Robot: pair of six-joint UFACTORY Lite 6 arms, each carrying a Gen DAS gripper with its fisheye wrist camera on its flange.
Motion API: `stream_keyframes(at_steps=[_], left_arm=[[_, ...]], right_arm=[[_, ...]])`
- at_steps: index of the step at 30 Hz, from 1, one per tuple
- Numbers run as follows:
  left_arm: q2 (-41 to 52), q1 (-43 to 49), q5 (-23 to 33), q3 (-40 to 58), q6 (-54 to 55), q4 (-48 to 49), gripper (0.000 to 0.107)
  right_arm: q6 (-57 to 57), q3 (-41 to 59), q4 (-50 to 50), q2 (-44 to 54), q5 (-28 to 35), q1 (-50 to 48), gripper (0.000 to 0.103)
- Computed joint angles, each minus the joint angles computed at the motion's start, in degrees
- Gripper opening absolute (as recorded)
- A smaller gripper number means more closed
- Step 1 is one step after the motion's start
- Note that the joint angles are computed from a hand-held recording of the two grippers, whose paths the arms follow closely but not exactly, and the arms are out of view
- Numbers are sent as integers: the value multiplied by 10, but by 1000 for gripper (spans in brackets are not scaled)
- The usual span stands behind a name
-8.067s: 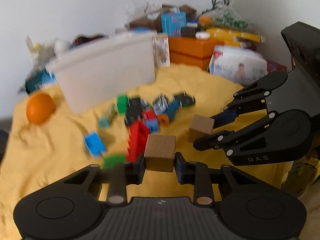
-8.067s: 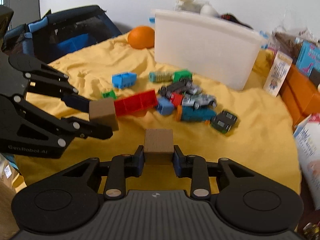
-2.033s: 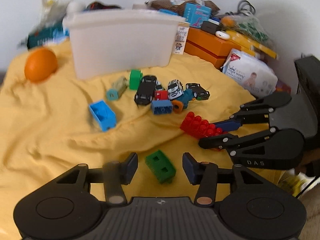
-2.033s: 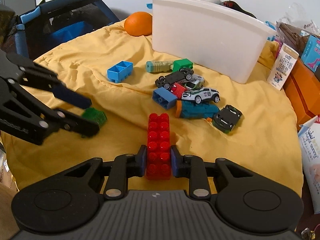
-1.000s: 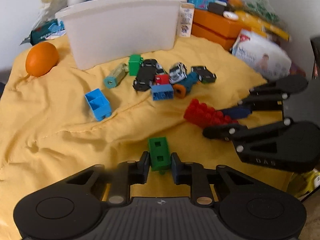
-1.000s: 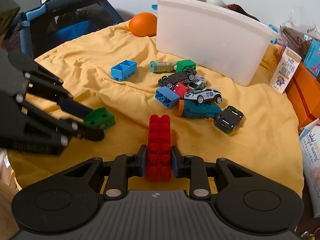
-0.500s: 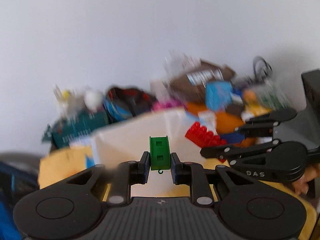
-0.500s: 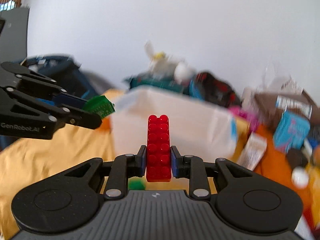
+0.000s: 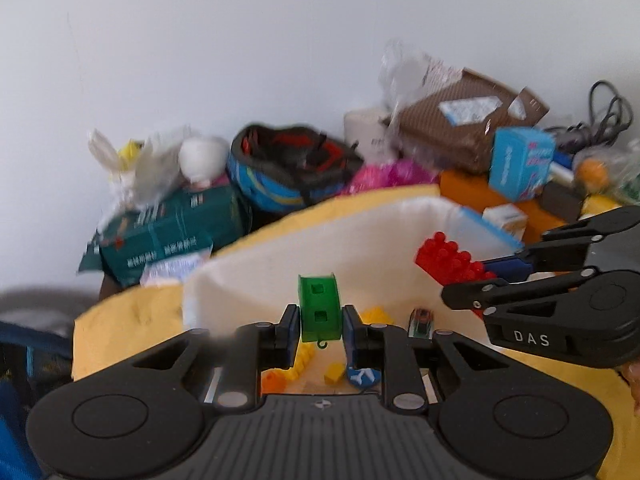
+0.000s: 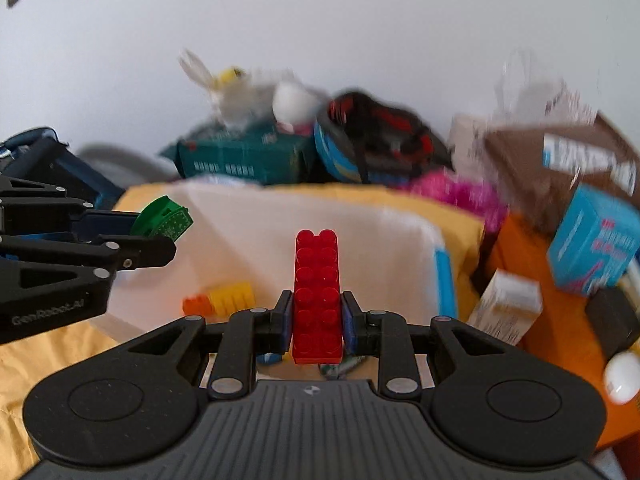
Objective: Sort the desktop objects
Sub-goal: 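Carry the red and green bricks over the white bin and open both tools, then grasp a small blue brick with the right tool while the left grasps a blue brick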
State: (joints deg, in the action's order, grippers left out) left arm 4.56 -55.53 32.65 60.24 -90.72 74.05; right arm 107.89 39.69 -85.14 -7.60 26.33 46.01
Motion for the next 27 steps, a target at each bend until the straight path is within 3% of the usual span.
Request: stream_keyframes(at_steps=[3, 5, 9, 11, 13, 17, 22, 25, 27], left_arm=[[-13, 2, -17, -19, -25, 11, 38], [-28, -12, 1, -30, -31, 28, 59], [-59, -51, 53, -41, -28, 25, 63], [-105, -72, 61, -75, -72, 31, 73], [-150, -101, 72, -120, -123, 44, 79], [-198, -184, 129, -196, -168, 19, 79], [-206, -328, 217, -279, -324, 29, 79], [-181, -392, 211, -312, -415, 16, 79], [-178, -406, 152, -345, -486, 25, 79]], right_arm=[[9, -6, 3, 10, 19, 6, 34], [14, -14, -12, 0, 26, 9, 38], [7, -30, -16, -35, 49, 27, 48], [7, -38, -18, -51, 64, 38, 62], [17, -57, -15, -78, 78, 55, 69], [28, -116, -11, -150, 105, 108, 69], [81, -210, 37, -244, 139, 208, 78], [148, -261, 54, -254, 193, 320, 78], [198, -279, 70, -225, 235, 404, 76]])
